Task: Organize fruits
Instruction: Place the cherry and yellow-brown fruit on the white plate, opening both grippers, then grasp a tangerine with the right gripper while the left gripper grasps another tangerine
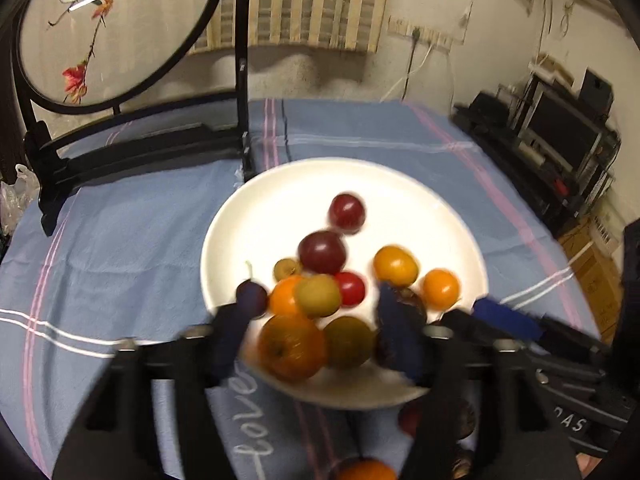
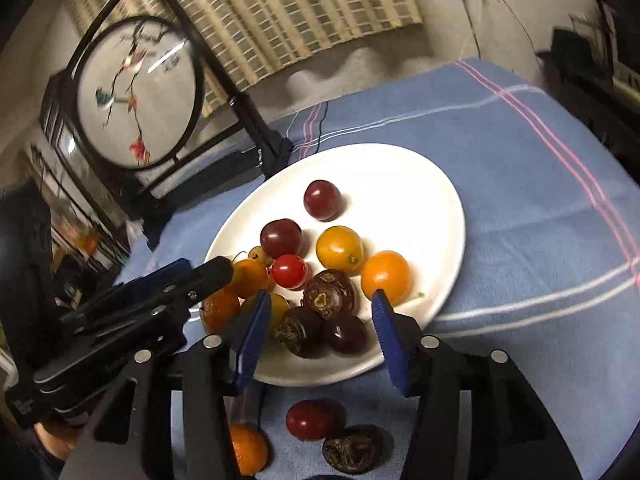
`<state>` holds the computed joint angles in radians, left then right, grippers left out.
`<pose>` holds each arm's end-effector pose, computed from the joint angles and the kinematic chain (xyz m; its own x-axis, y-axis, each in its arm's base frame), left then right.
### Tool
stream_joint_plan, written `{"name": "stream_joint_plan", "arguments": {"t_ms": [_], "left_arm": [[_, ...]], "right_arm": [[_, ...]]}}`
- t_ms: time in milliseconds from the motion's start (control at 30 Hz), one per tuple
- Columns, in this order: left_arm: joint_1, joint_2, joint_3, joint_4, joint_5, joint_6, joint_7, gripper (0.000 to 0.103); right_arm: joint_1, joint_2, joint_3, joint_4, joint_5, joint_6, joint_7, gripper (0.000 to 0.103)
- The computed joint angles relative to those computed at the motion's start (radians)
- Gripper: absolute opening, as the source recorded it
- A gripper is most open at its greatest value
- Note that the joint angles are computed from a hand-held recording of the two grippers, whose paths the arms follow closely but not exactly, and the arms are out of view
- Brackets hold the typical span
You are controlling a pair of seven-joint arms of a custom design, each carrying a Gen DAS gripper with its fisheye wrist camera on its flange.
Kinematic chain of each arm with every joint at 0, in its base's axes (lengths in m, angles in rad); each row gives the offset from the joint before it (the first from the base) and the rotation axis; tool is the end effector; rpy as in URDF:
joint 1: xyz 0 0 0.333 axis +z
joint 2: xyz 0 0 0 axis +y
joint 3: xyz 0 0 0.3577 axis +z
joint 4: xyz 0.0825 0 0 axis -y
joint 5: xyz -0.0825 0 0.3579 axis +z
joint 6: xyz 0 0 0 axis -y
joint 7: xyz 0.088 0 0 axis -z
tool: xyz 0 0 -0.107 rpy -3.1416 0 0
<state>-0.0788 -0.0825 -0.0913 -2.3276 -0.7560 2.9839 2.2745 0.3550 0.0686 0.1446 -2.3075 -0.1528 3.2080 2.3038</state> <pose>0.5097 -0.0399 0.5027 -0.2104 -0.9723 0.1014 -0.7096 0.0805 -0.7000 0.4782 0.2756 0.4761 0.0795 -0.9043 -0.4193 -0.7635 0.2152 -0.6089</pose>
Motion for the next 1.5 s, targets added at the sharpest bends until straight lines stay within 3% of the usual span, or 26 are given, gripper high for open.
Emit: {"name": "stream_joint_plan", "arguments": {"t_ms": [67,100,167,200,300,400,533,633,900,1033,1133,1233,1500], "left_arm": [[-0.014,-0.011,-0.002,-0.014,-0.033,0.023,0.031,0.067],[-0.001,-0.018,-0.014,-0.029,0.029,0.023,-0.015,0.067],[0.016,-0.035,-0.021,-0.054,0.111,0.015,-0.087,0.067],[0.012,-0.046,-0.011,-0.064,0.107,0.006,-0.090,0.068],[-0.007,-0.083,0.022,-0.099,0.069,-0.012,-0.066,0.074],[-0.037,-0.132,0.062,-0.150,0.004,-0.021,0.017,0.079],[-0.029,-0.185,0.067,-0.212,0.033,-0.034,0.029,0.080],[-0.040,-0.226,0.087,-0.260,0.024,-0.037,0.051,0.082],[-0.076,-0.301,0.124,-0.366,-0.006,0.010,0.095,0.083],[-0.121,-0.340,0.167,-0.419,-0.012,0.041,0.129,0.085],[-0.154,-0.356,0.212,-0.429,-0.037,0.040,0.151,0.085],[-0.149,-0.361,0.223,-0.432,-0.047,0.035,0.150,0.085],[-0.145,-0.362,0.228,-0.423,-0.074,0.020,0.163,0.085]], "right_arm": [[-0.049,-0.015,0.043,-0.008,-0.036,-0.016,0.028,0.053],[-0.033,-0.019,0.012,-0.007,-0.120,-0.024,0.102,0.053],[0.033,-0.031,-0.049,-0.012,-0.098,-0.043,0.089,0.053],[0.027,-0.034,-0.042,-0.014,-0.092,-0.046,0.082,0.053],[0.041,-0.051,-0.073,-0.002,-0.303,-0.094,0.255,0.053],[0.031,-0.073,-0.054,-0.002,-0.410,-0.138,0.348,0.053],[0.019,-0.100,-0.017,-0.017,-0.555,-0.164,0.445,0.053],[0.013,-0.121,0.003,-0.050,-0.593,-0.161,0.482,0.053],[-0.046,-0.199,0.088,-0.136,-0.889,-0.181,0.836,0.053],[-0.072,-0.237,0.112,-0.168,-1.003,-0.145,0.980,0.053],[-0.051,-0.289,0.131,-0.192,-1.003,-0.244,0.990,0.053],[-0.043,-0.323,0.114,-0.227,-0.961,-0.241,0.981,0.053],[0.016,-0.349,0.111,-0.255,-0.725,-0.423,0.737,0.053]]}}
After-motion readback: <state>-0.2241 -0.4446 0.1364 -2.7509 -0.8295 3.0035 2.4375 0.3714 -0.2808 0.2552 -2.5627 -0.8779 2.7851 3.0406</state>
